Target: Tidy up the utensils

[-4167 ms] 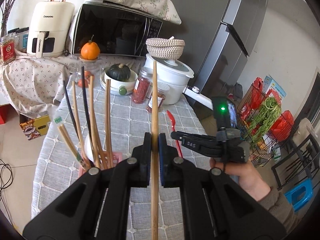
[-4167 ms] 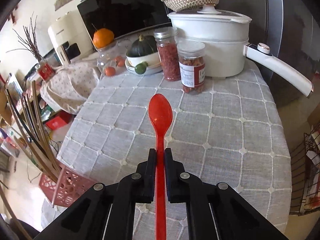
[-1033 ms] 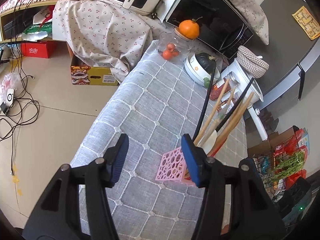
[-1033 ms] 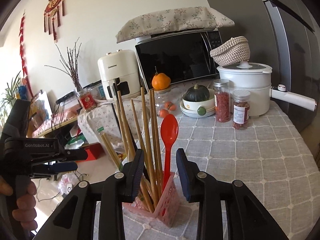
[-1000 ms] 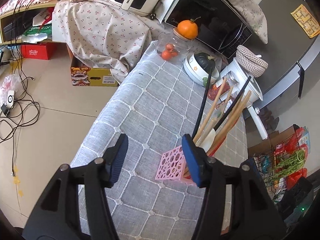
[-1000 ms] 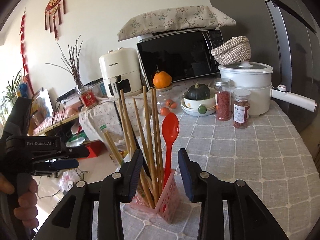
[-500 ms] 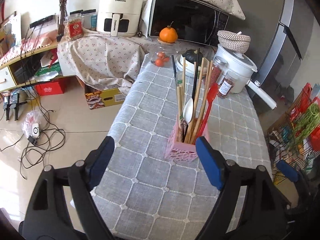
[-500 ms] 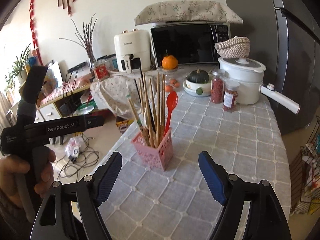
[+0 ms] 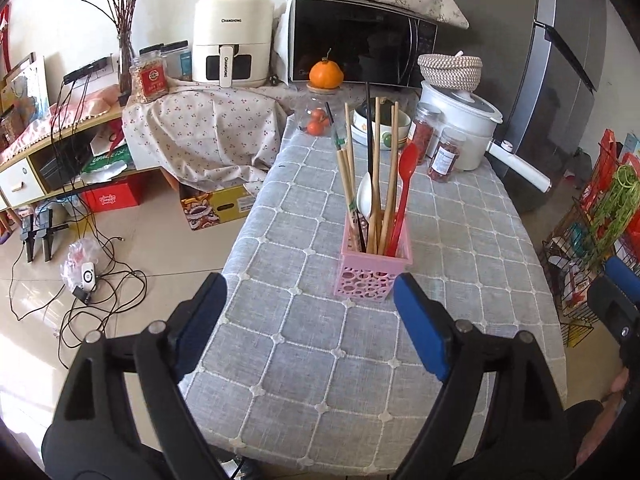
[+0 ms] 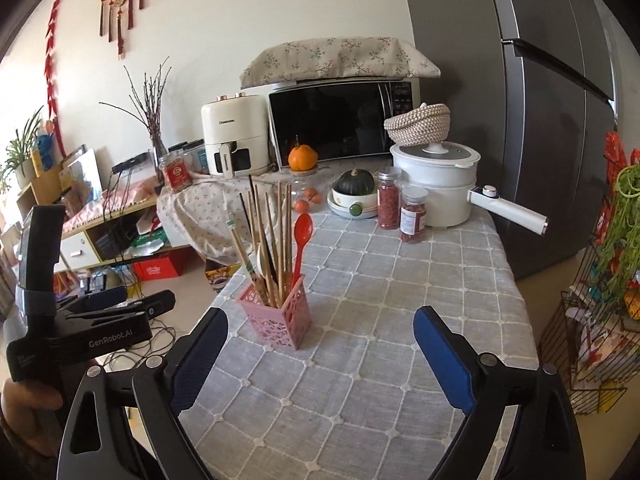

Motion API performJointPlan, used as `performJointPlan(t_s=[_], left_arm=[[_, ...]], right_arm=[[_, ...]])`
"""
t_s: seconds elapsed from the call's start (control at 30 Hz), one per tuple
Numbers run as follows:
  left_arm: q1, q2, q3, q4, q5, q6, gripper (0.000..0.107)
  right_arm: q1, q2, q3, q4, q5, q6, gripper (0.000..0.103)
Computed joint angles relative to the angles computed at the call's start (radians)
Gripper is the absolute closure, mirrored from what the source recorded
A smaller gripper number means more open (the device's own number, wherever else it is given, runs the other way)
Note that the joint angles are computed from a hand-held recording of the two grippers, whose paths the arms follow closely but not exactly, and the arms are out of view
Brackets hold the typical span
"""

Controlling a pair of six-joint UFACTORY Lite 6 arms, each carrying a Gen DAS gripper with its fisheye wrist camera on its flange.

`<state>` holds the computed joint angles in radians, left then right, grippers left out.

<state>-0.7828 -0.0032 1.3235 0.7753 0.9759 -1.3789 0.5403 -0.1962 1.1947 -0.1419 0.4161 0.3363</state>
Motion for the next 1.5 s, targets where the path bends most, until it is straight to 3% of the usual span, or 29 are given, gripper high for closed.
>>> performJointPlan(t_s=[0.37, 0.63, 1.5], left_arm=[[-0.043, 0.073, 0.065, 0.006, 0.008, -0.001, 0.022], [-0.043, 0.109, 0.091, -0.006, 0.001, 0.009, 0.022], [-0.050, 0.125, 0.105, -0.018, -0.006, 0.016, 0.022]], right_arm=[[0.029, 0.048, -0.002, -0.179, 0.022, 0.189, 0.008], [-0.001, 0.057, -0.004, -0.097, 0.015, 0.130, 0.008], [0.012, 0.051, -0.022, -0.089, 0.000, 0.125, 0.008]])
